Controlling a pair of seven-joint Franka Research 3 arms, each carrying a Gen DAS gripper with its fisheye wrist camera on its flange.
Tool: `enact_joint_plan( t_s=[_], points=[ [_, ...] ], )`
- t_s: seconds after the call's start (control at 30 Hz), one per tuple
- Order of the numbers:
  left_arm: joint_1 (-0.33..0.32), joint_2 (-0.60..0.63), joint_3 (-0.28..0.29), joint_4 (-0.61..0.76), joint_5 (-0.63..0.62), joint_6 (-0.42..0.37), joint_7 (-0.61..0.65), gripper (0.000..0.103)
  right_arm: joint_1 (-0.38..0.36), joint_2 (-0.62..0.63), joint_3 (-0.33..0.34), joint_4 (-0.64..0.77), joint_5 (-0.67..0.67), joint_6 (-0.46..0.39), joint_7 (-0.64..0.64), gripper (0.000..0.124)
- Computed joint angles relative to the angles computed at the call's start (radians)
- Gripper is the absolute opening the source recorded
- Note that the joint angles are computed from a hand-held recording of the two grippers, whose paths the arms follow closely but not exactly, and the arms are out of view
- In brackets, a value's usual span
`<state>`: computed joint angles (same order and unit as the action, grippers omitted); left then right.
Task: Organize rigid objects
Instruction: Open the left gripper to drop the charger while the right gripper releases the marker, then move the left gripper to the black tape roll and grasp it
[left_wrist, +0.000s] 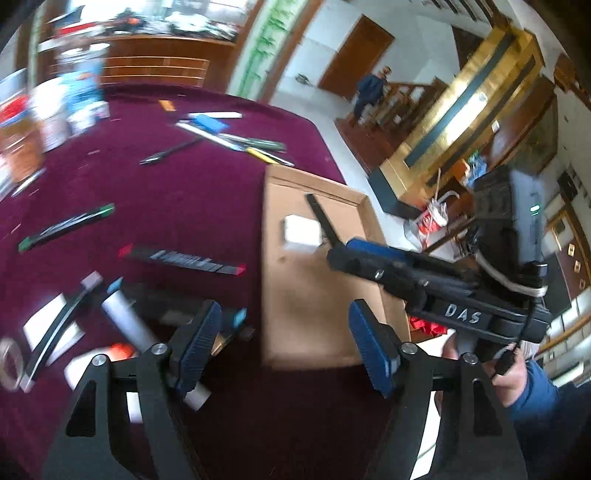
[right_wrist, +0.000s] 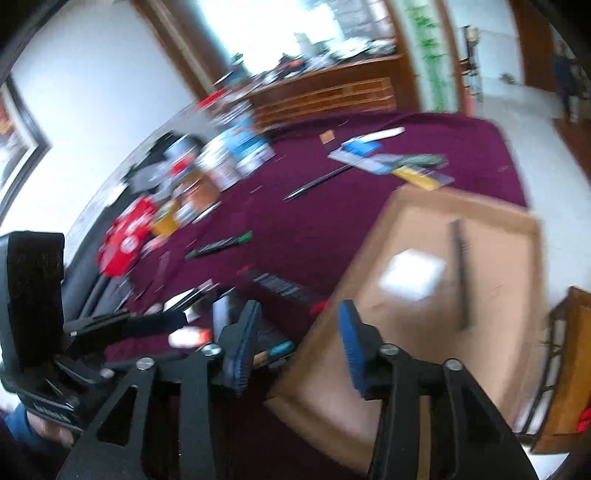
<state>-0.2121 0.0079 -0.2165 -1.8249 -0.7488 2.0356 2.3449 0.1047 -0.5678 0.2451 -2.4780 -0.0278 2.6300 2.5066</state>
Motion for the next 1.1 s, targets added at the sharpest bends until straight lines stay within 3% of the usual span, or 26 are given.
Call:
enact_joint_plan(
  t_s=[0.17, 0.33, 0.53, 0.73, 0.87, 1.1],
  points=[
    [0.074, -0.091, 0.084, -0.103, -0.004, 0.024, 0.055, 0.075, 0.109, 0.212, -0.019, 0.106, 0.096, 0.065, -0.043, 0.043],
    [0.149, -0.106, 0.149, -0.130, 0.014, 0.035, 0.057, 0.075, 0.188, 0.428, -0.052, 0.279, 0.158, 0.095, -0.065, 0.043],
    [0.243, -0.115, 0.214, -0.145, -0.020, 0.068, 0.095, 0.076, 0.274, 0.671, -0.086, 0.593, 0.094, 0.050, -0.110, 0.043],
    [0.305, -0.084, 0.234, -0.108, -0.043, 0.089, 0.137, 0.076, 0.361, 0.890, -0.115, 0.921, 0.110, -0.066, -0.225, 0.043],
    [0.340, -0.043, 0.236, -0.063, -0.059, 0.067, 0.166, 0.076, 0.389, 0.938, -0.141, 0.996, 0.132, -0.106, -0.240, 0.043],
    [0.382, 0.102, 0.180, 0.069, 0.032, -0.008, 0.175, 0.078, 0.426, 0.799, -0.209, 0.819, 0.016, -0.088, -0.051, 0.043]
  ],
)
